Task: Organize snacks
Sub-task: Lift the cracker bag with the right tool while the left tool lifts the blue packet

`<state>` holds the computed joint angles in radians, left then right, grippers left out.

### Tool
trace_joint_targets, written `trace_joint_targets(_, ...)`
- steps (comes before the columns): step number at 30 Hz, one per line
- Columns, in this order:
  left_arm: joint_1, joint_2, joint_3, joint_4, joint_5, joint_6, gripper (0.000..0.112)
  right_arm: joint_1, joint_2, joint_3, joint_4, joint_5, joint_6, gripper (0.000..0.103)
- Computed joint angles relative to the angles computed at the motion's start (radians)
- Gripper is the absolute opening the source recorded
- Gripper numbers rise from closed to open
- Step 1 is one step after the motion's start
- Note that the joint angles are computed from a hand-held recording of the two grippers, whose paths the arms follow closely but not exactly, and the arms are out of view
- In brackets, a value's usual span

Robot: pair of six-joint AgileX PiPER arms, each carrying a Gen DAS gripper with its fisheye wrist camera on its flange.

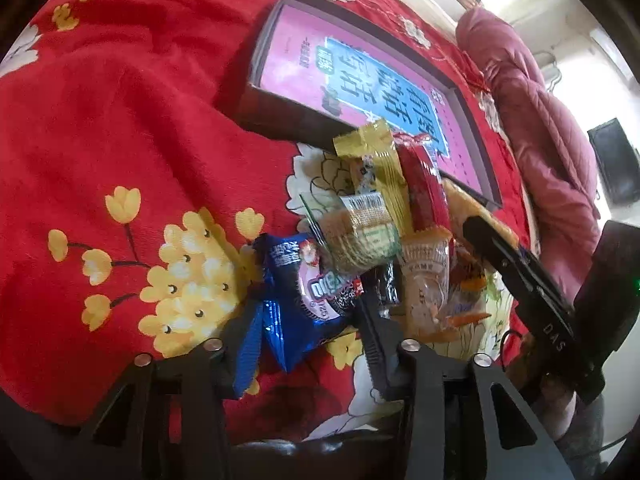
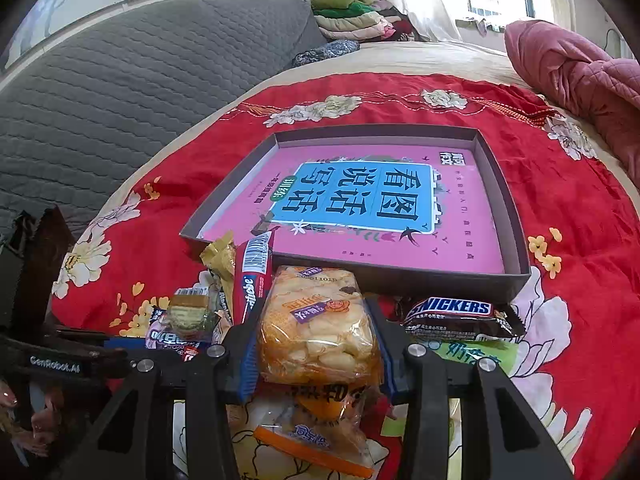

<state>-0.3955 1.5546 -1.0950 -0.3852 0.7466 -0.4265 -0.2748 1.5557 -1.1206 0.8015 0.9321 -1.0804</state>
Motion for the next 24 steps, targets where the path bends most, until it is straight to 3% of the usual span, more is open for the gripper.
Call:
trace_joint_targets(6, -0.002, -0.025, -0.005, 0.016, 0.009, -0.015, 0.036, -0.012, -0.001, 0.001, 0.019, 0.010, -0.011, 0.046)
trace_joint_targets(11, -0.016, -0.033, -0.064, 0.085, 0.077, -0.051, 0.030, -0.022, -0.005, 0.003, 0.036, 0.018, -0.020, 0.046)
trace_joint_targets(24, -0.043, -0.077, -0.125, 0.263, 0.140, -0.170, 0.025, -0.059, -0.019, -0.004, 0.091, 0.046, -0.054, 0.046)
